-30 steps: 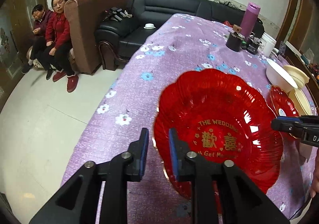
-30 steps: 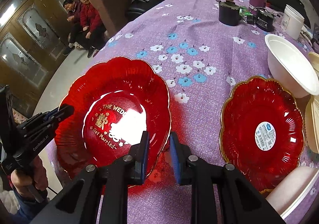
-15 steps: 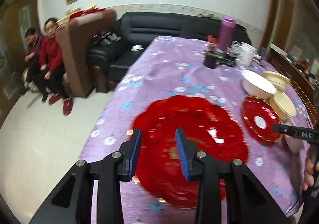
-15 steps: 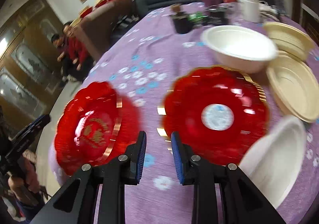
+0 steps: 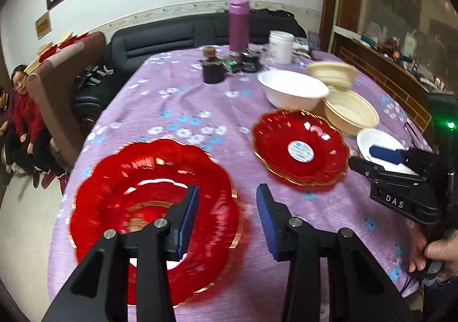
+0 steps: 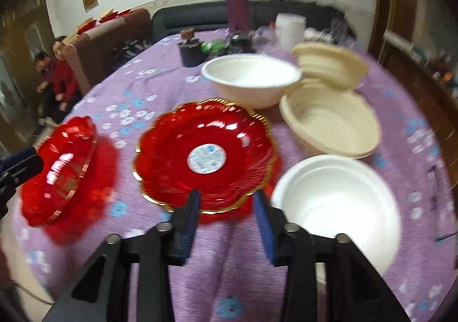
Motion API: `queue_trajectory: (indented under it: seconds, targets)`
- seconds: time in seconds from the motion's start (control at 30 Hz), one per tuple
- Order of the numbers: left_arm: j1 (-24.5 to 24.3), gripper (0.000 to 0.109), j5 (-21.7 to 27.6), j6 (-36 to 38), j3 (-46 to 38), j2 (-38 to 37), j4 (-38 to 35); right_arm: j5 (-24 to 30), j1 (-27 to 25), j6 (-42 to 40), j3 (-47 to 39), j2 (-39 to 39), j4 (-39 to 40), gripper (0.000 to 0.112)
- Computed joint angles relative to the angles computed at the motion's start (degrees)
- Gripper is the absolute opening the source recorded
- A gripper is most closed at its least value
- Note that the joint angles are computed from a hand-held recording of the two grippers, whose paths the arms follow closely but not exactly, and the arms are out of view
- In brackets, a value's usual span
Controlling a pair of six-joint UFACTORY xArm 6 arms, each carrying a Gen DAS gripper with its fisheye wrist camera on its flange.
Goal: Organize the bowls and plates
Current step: 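Carry the large red plate to the table edge and open the left tool, then grasp the rim of the smaller labelled red plate with the left tool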
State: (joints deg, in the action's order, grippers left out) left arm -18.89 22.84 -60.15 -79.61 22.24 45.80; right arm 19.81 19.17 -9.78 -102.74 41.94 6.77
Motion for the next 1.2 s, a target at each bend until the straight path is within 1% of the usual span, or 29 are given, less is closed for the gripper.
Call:
queue_trajectory:
  seconds: [0.07,0.13,0.2,0.3,0.53,0.57,0.6,0.63,0.73,0.87,1.07,1.13,1.2]
  targets:
    - [-0.7,0.040,0.4,1.5,-1.2,1.3,-1.5,-2.3,-0.3,4.9,2.0,-0.9,-6.4,0.052]
    - [-1.1,0.040,0.8,2.3,-2.0,2.0,-2.5,-3.7,-0.5,7.2,3.3,-1.5,-9.4,0.052]
    - [-1.5,0.040,1.1,3.0,-2.9,2.7,-3.2,-4.8,-0.8,13.5,4.6,-2.2,-17.2,0.052]
    - [-1.9,0.040,1.8,4.0,-3.9,3.6,-4.3,-4.8,-0.8,16.0,4.9,-2.2,-21.0,0.052]
    - [-2.1,0.041,2.9,4.9,-4.8,4.2,-4.6,-6.4,-0.8,18.5,6.2,-2.8,-23.8,0.052]
    - [-2.1,0.041,3.1,5.4,-5.2,4.4,-5.1,-6.3,-0.6,16.1,6.2,-2.8,-21.3,0.052]
    - [-2.0,0.041,3.2,5.8,-5.4,4.7,-5.6,-6.1,-0.3,12.5,6.3,-2.9,-17.3,0.052]
    - [-2.0,0.041,3.2,6.2,-5.6,4.8,-6.1,-5.9,-0.2,11.1,6.3,-2.9,-15.6,0.052]
    - [-1.9,0.041,3.5,7.4,-6.4,5.6,-7.0,-5.9,-0.2,13.0,6.3,-2.8,-18.2,0.052]
    - [-1.8,0.042,4.0,8.4,-7.3,6.2,-7.9,-5.5,-0.1,13.0,5.9,-2.7,-18.3,0.052]
    - [-1.4,0.042,4.6,10.0,-8.9,7.2,-9.3,-5.5,0.0,16.9,5.9,-2.8,-23.3,0.052]
    - [-1.2,0.042,5.0,10.6,-9.9,7.7,-9.7,-5.7,0.0,16.3,6.2,-2.9,-22.5,0.052]
    - [-1.0,0.042,5.3,11.8,-11.0,8.4,-11.2,-6.2,0.2,13.6,6.8,-3.4,-19.0,0.052]
